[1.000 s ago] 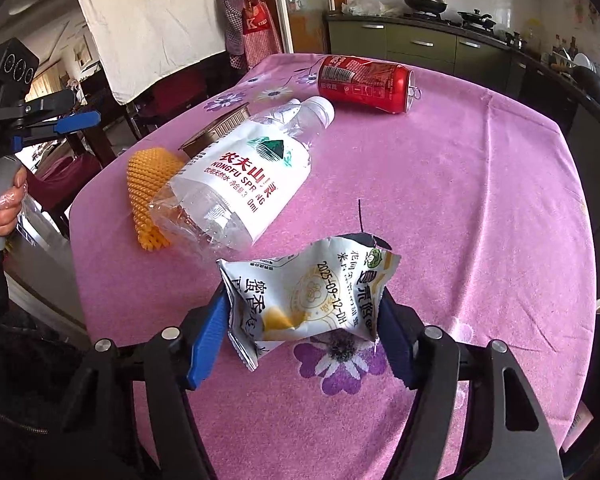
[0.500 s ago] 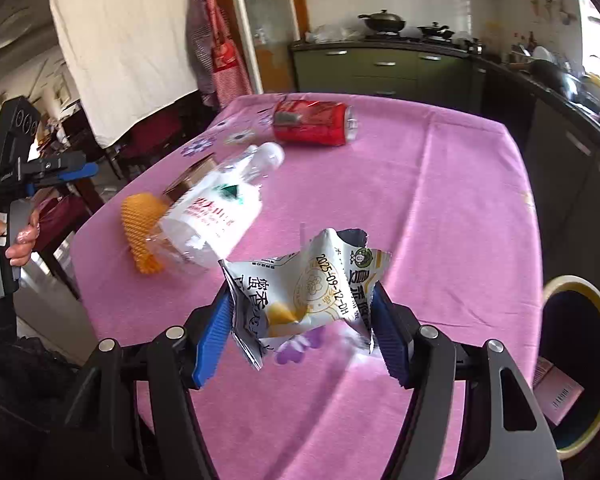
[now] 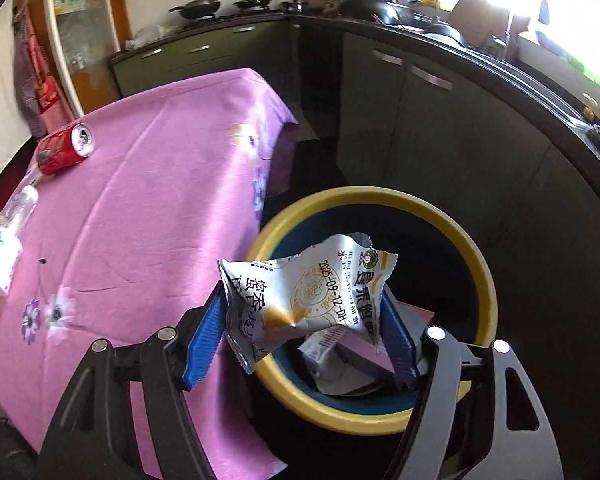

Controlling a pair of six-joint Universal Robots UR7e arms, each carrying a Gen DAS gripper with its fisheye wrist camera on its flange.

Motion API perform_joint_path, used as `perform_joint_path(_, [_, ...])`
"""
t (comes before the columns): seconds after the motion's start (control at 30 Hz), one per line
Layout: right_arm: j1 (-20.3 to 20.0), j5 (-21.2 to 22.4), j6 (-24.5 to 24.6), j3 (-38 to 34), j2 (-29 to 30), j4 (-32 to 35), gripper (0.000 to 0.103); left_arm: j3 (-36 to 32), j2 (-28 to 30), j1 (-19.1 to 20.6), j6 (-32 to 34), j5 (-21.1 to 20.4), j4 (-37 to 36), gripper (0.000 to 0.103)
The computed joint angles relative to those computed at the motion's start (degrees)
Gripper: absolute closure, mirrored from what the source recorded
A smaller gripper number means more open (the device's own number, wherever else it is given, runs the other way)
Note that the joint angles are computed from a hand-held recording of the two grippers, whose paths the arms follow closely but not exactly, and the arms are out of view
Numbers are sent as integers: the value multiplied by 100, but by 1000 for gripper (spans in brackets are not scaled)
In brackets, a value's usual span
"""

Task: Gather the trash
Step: 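Carry the wrapper over the bin and open the right gripper, then grasp the brown plastic tray with the left gripper and carry it over the bin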

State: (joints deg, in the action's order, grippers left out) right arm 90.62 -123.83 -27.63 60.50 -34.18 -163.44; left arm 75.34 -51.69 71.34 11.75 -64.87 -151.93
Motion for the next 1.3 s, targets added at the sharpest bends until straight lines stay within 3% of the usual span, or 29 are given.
perform_joint_path(0.1, [-97, -328, 122, -262, 149, -88, 14, -47, 23, -9, 15, -17, 57, 9])
perform_joint_path(0.3, [-152, -472, 526, -151, 110, -354, 14, -370, 207, 37, -85, 41, 425, 9])
perform_joint_path(0.4, [-84, -505, 376, -24, 91, -552, 14, -807, 452, 79, -211, 70, 808, 9])
perform_joint_path(0.77, [192, -139, 64, 376, 11, -902, 14, -3913, 2030, 455, -1603, -472, 3513, 11])
perform_joint_path(0.9, [248, -79, -13, 415, 25, -994, 14, -4681, 2440, 503, -1792, -448, 4206, 19])
perform_joint_path(1.07, [239, 27, 23, 509, -25, -1039, 14, -4892, 2585, 496, -1819, -309, 4362, 26])
perform_joint_path(1.13, [238, 46, 44, 542, -39, -1039, 14, -4924, 2601, 482, -1822, -230, 4382, 33])
perform_joint_path(1.3, [214, 130, 73, 618, -90, -1037, 14, -5048, 2651, 471, -1789, -165, 4497, 36])
